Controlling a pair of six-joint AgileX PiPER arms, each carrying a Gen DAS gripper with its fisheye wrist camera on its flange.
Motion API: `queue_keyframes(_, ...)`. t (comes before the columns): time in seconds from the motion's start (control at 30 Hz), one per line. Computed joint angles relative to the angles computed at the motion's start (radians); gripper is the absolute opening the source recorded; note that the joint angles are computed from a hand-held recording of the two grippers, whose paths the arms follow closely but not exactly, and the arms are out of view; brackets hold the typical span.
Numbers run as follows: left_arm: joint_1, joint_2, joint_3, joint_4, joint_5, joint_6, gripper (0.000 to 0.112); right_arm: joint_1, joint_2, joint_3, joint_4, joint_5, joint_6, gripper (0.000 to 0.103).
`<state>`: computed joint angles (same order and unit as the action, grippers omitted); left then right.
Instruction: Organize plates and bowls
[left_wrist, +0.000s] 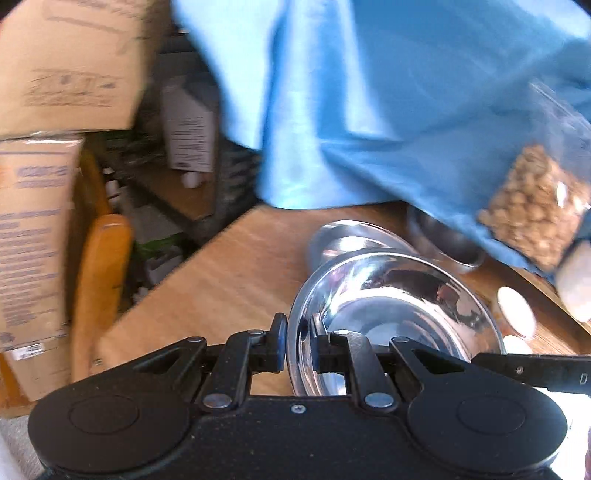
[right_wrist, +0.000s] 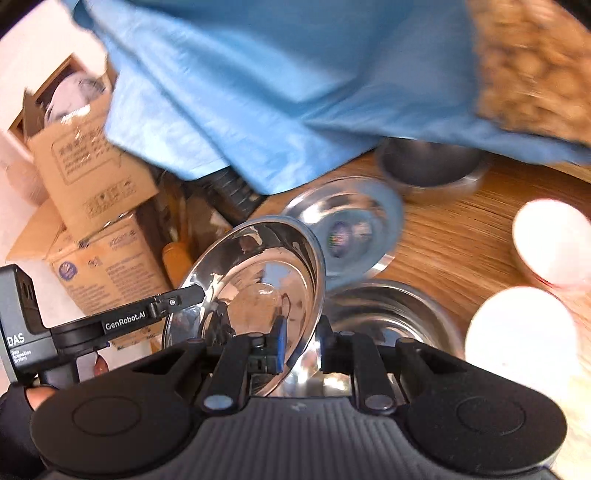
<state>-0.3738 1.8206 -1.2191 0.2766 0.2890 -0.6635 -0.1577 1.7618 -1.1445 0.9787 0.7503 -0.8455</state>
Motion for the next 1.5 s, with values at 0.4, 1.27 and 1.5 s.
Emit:
queue_keyframes(0.4,-0.111,0.122,-0.138,-0.143,0.087,0.178,0.013,-0.158,-0.059,0.115,-0.05,0.013,0.01,0.015)
queue_keyframes(1.27,-0.131,0.188,-0.207,-0.07,0.193,0.135,0.016,-0.076,-0.031,0.097,-0.203,-0.058,0.168,0.016)
queue_keyframes(1.5,-0.122,0.213,-0.235,-0.106,0.192,0.178,0.017,-0.049,-0.032,0.095,-0.238,-0.096,0.182,0.022)
